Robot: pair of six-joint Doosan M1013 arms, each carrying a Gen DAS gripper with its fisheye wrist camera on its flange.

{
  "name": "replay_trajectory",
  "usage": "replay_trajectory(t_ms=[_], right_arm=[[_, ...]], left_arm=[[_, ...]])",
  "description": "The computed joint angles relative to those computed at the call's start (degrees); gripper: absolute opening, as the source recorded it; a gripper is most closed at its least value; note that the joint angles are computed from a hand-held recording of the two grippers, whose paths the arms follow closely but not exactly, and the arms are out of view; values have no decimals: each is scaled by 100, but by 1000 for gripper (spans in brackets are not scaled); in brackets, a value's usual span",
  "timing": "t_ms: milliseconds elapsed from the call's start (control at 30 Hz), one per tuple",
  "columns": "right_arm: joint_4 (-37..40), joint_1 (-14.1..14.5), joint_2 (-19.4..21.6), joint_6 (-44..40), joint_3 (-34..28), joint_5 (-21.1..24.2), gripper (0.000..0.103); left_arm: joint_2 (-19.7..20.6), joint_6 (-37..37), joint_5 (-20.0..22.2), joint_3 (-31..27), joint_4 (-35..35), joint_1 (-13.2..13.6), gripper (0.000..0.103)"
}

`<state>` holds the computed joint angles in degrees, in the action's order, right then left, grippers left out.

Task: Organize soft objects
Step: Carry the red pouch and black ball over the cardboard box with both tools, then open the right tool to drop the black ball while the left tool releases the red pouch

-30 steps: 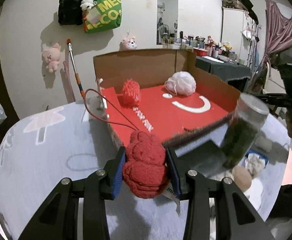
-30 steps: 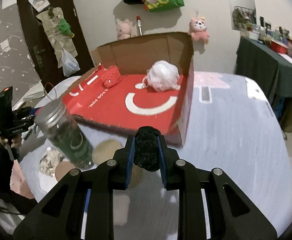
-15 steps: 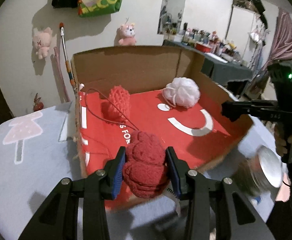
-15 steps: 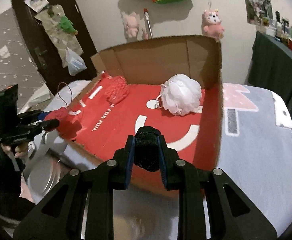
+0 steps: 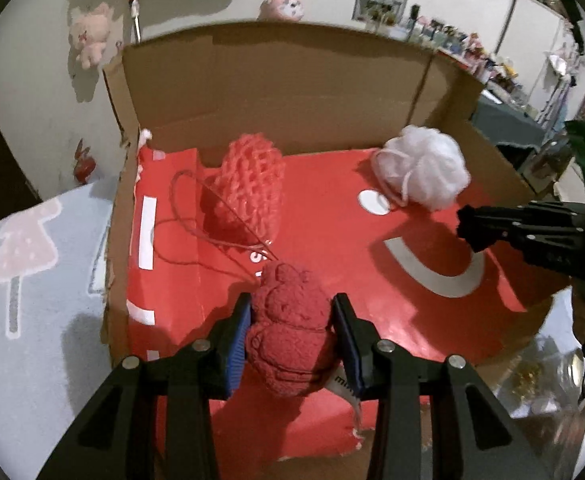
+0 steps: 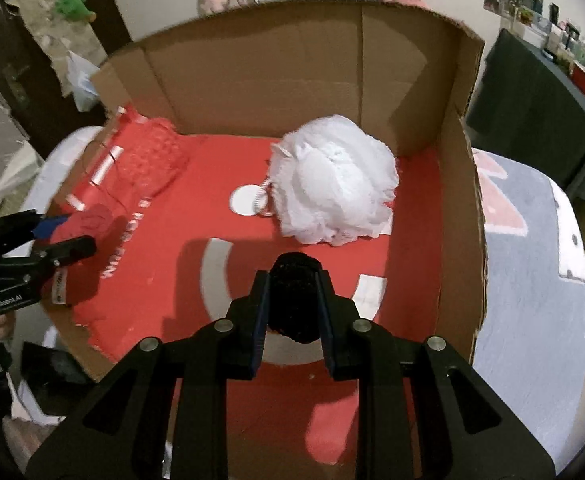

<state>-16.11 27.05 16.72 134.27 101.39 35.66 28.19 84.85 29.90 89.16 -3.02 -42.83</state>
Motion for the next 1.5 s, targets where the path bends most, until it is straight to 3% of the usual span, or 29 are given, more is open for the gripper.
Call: replay_trajectory(t_ms=[133, 333, 967, 1033, 1100, 1167, 1333, 1500], right_arm=[[-24, -16, 143, -40, -146, 312, 22], [-57, -26, 189, -24, -171, 397, 24], [-718, 191, 212, 165, -151, 561, 30], [-834, 224, 209, 216, -145, 550, 35], [-770, 263, 166, 67, -122, 404, 53], [-1080, 364, 176, 223, -150, 512, 60], [-1448, 496, 55, 612, -111, 470, 61], [-1941, 605, -153, 1072, -6, 459, 69]], left_arm=[[115, -429, 188, -132, 416, -7, 42], [158, -631, 266, -168, 706, -53, 43], [192, -741, 200, -155, 892, -103, 45], [166, -635, 164, -133, 777, -84, 47], [117, -509, 63, -77, 636, -63, 53], [67, -410, 1, -28, 543, -52, 56], [-150, -334, -375, 199, 513, -87, 73], [-462, -395, -856, 499, 560, -155, 80]])
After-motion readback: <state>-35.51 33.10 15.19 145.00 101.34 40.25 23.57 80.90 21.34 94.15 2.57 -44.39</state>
